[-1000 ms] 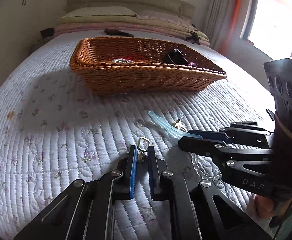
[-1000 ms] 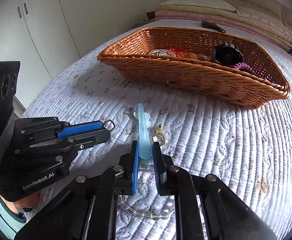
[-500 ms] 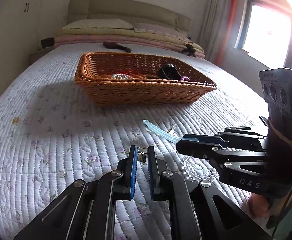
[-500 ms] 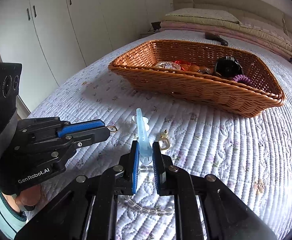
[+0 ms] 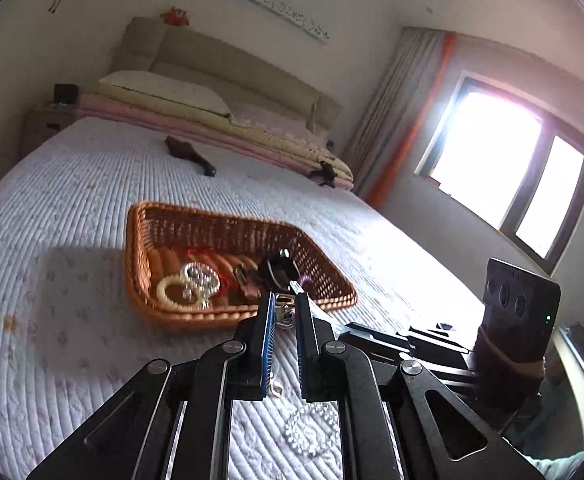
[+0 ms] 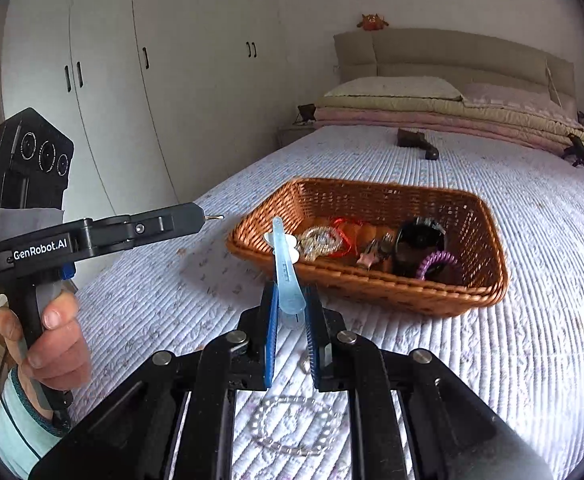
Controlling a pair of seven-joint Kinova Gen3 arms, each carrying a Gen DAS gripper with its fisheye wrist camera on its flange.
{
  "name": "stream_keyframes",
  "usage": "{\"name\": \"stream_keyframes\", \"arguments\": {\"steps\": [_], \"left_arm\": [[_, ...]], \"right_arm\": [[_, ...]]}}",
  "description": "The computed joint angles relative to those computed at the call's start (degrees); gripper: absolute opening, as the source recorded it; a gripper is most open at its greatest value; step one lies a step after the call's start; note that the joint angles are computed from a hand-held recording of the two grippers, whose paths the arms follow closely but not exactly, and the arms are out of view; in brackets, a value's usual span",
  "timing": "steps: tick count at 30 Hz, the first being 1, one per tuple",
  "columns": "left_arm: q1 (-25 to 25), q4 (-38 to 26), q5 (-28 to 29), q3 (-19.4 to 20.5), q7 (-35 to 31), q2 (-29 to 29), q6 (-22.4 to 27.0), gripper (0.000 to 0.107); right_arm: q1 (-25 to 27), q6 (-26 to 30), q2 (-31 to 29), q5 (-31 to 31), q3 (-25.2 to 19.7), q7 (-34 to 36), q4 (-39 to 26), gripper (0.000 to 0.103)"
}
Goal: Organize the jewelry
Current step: 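Carry the gold clasp and light blue clip over the basket, then open both tools to release the clasp and blue clip into the basket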
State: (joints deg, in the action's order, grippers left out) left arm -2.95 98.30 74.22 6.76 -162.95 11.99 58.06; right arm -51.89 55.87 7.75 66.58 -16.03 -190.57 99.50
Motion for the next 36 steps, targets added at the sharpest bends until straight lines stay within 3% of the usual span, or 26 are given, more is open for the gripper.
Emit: {"name": "stream_keyframes", "arguments": {"steps": [3,8,10,14,24,25,27,28,29,36], "left_arm": [[0.54,-5.90,-2.75,3.34,5.61,2.94,-4.34,0.010],[12.52,-14.64,-11.52,-2.65,17.26,8.48,-15.28,0.010],[14.65,-17.72,-15.97,-2.89,21.92,11.26,-17.35,0.010],[12.31,-19.73,-24.42,3.07,26.74,14.63,-19.46,0.010],[10.86,-21.13,-32.97,8.03,31.95,16.33,-20.91,0.012],[10.31,-21.65,-33.33,8.73,32.14,16.72,-19.92,0.013],[8.57,-21.92,-33.67,10.92,32.31,17.11,-19.02,0.027],[8.00,-20.85,-32.74,11.43,31.33,16.43,-19.96,0.037],[7.23,-19.25,-31.80,12.35,30.02,15.46,-21.84,0.040],[-1.80,-9.03,-16.91,18.69,15.97,7.74,-25.77,0.040]], "right_arm": [[1.65,1.49,1.14,-1.37,1.56,4.14,-4.04,0.016],[6.62,-2.15,5.39,-9.21,6.91,11.58,-11.55,0.016],[11.22,-4.73,7.31,-13.87,6.40,14.71,-13.81,0.016],[12.99,-10.38,8.45,-21.26,10.41,17.90,-13.57,0.016],[12.33,-13.76,9.56,-24.99,14.17,19.44,-12.25,0.017],[12.53,-14.67,9.24,-25.27,14.20,19.38,-11.74,0.018],[12.02,-16.46,8.09,-24.00,14.76,17.67,-9.88,0.020],[11.15,-16.42,7.55,-22.25,15.19,15.82,-9.13,0.020],[10.50,-15.92,7.12,-20.84,15.26,14.33,-8.74,0.020],[5.83,-9.74,1.47,-8.06,11.36,1.27,-3.53,0.020]]}}
